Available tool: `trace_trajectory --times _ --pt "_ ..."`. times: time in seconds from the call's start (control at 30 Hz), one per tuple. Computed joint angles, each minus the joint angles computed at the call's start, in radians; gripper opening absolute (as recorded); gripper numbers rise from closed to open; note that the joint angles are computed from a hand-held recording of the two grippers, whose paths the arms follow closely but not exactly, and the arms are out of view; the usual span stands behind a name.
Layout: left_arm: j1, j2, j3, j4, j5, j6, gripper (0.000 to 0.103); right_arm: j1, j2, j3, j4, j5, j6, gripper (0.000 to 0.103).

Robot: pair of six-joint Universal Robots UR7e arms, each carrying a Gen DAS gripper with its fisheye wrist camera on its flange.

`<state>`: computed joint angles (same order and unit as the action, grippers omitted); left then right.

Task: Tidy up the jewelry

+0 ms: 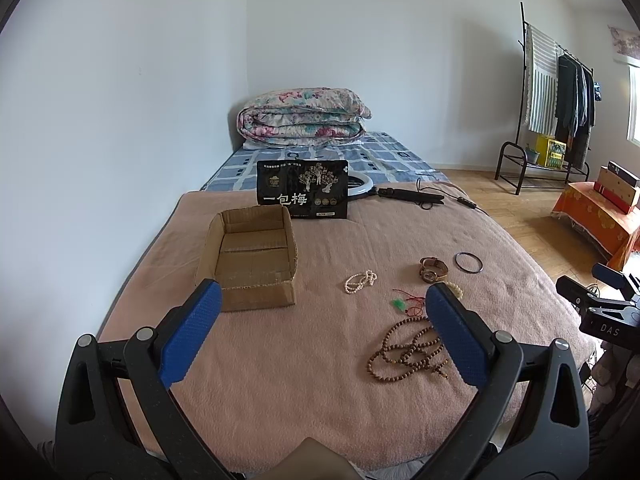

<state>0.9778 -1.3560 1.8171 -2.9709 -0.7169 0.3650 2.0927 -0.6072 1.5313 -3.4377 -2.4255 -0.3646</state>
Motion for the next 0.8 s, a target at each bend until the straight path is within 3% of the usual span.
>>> trace_trajectory --times 0.07,0.8 --pt "0.007 0.012 0.019 -0.043 -0.006 0.009 0.103 -0.001 -0.001 0.001 0.002 0.001 0.002 0.103" --pt "0.007 0.01 0.022 -0.042 -0.005 0.008 0.103 -0.002 -0.001 0.003 0.013 -0.005 0.014 0.103"
